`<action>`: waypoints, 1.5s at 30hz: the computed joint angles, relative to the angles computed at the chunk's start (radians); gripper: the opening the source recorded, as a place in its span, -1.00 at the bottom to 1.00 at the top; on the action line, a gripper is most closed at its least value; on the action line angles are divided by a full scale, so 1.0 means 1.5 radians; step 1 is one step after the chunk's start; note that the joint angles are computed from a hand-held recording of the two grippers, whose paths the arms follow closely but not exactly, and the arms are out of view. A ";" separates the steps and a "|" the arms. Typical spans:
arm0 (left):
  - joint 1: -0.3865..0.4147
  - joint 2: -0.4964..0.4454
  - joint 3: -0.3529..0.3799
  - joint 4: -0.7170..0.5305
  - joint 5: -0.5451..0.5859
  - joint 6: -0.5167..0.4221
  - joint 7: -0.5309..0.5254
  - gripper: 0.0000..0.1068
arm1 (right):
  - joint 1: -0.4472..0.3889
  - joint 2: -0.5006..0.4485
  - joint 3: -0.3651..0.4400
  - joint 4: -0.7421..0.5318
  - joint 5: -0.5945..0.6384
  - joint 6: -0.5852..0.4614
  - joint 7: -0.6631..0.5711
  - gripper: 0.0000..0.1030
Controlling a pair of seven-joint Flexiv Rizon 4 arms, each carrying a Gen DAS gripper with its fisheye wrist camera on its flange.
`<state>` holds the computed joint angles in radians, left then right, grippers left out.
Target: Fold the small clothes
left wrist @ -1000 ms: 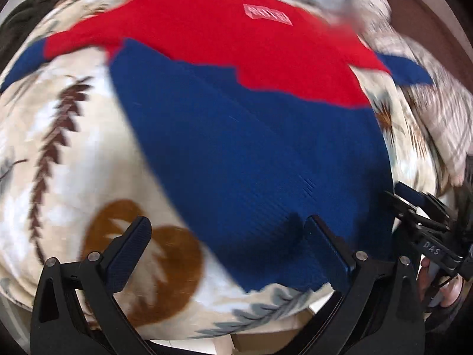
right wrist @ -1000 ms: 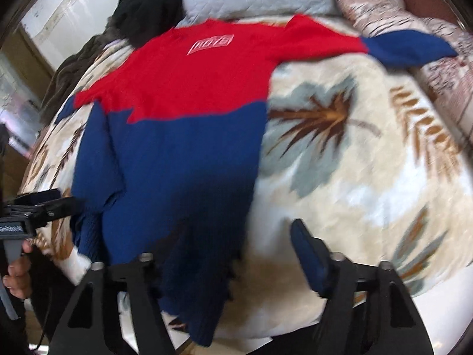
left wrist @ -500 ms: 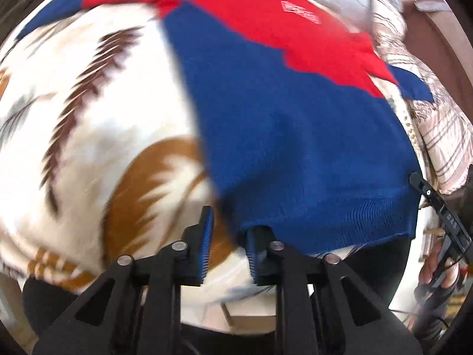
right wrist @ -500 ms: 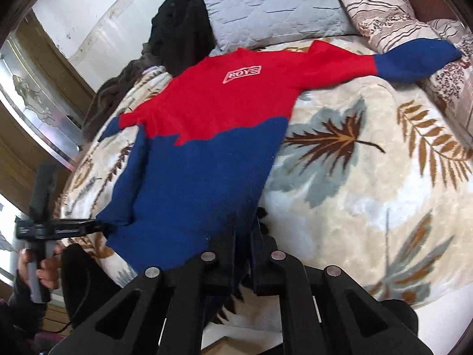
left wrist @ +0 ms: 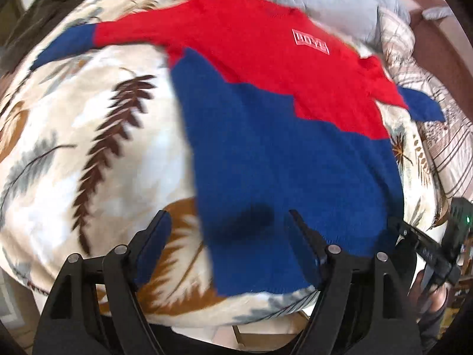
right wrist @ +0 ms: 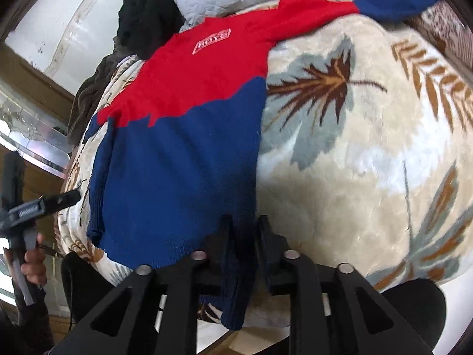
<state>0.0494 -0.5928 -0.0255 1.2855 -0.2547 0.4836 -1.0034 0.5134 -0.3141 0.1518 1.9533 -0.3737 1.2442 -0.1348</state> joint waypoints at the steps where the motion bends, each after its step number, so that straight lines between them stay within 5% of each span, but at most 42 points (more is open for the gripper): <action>1: -0.011 -0.012 0.004 -0.021 0.017 -0.011 -0.011 0.47 | 0.001 0.001 -0.001 0.004 -0.002 0.005 0.002 -0.49; 5: -0.070 -0.045 0.036 -0.057 0.126 0.003 -0.041 0.47 | 0.004 -0.002 -0.002 0.001 -0.009 0.006 -0.004 -0.44; 7: -0.061 -0.043 0.032 -0.045 0.123 0.010 -0.042 0.14 | 0.010 0.001 -0.008 0.001 -0.028 0.000 -0.008 -0.87; 9: -0.031 -0.044 0.017 -0.047 0.081 -0.021 -0.037 -0.48 | 0.022 0.014 -0.034 0.023 -0.072 0.038 0.028 -0.88; 11: -0.006 -0.039 0.018 -0.045 0.055 -0.029 -0.044 -0.75 | 0.035 0.036 -0.071 0.049 -0.137 0.075 0.085 -0.88; 13: 0.024 -0.033 0.016 -0.042 0.025 -0.043 -0.045 -0.77 | 0.036 0.057 -0.095 0.067 -0.206 0.095 0.140 -0.89; 16: 0.040 -0.027 0.043 -0.034 0.045 -0.027 -0.066 -0.92 | 0.006 0.060 -0.062 0.059 -0.199 0.059 0.125 -0.89; 21: 0.092 -0.035 0.054 -0.035 0.047 -0.054 -0.067 -0.92 | -0.056 -0.001 0.052 -0.001 0.025 -0.027 -0.038 -0.86; 25: 0.122 -0.012 0.026 -0.013 -0.005 -0.012 -0.011 -0.87 | -0.024 0.018 -0.007 -0.018 -0.005 -0.061 -0.002 -0.47; 28: 0.115 -0.013 0.002 -0.020 -0.039 0.028 0.029 -0.26 | -0.013 0.014 -0.062 -0.028 -0.109 -0.037 0.068 -0.09; 29: 0.106 -0.018 -0.005 -0.023 -0.046 0.056 0.037 0.12 | -0.014 0.001 -0.071 -0.043 -0.129 -0.039 0.078 -0.07; 32: 0.058 -0.066 -0.005 -0.074 -0.031 0.097 0.006 0.23 | -0.021 -0.048 -0.068 -0.088 -0.124 -0.076 0.072 -0.04; 33: 0.029 -0.098 0.000 -0.115 -0.014 0.089 -0.024 0.23 | -0.024 -0.070 -0.062 -0.107 -0.113 -0.088 0.057 -0.18; 34: 0.018 -0.118 0.003 -0.136 -0.002 0.079 -0.037 0.23 | -0.026 -0.092 -0.058 -0.124 -0.109 -0.090 0.033 -0.89; 38: -0.015 -0.131 0.029 -0.136 0.064 0.093 -0.058 0.25 | -0.010 -0.093 -0.076 -0.125 -0.147 -0.103 0.006 -0.84; 41: -0.008 -0.106 0.012 -0.075 0.072 0.169 -0.010 0.29 | -0.004 -0.035 -0.145 -0.061 -0.227 -0.047 0.104 -0.66; 43: -0.002 -0.109 0.005 -0.076 0.062 0.163 0.006 0.32 | -0.008 0.020 -0.196 -0.016 -0.310 -0.091 0.236 0.04; 45: 0.005 -0.112 0.000 -0.078 0.049 0.157 0.015 0.38 | -0.033 0.063 -0.230 0.030 -0.389 -0.098 0.373 0.13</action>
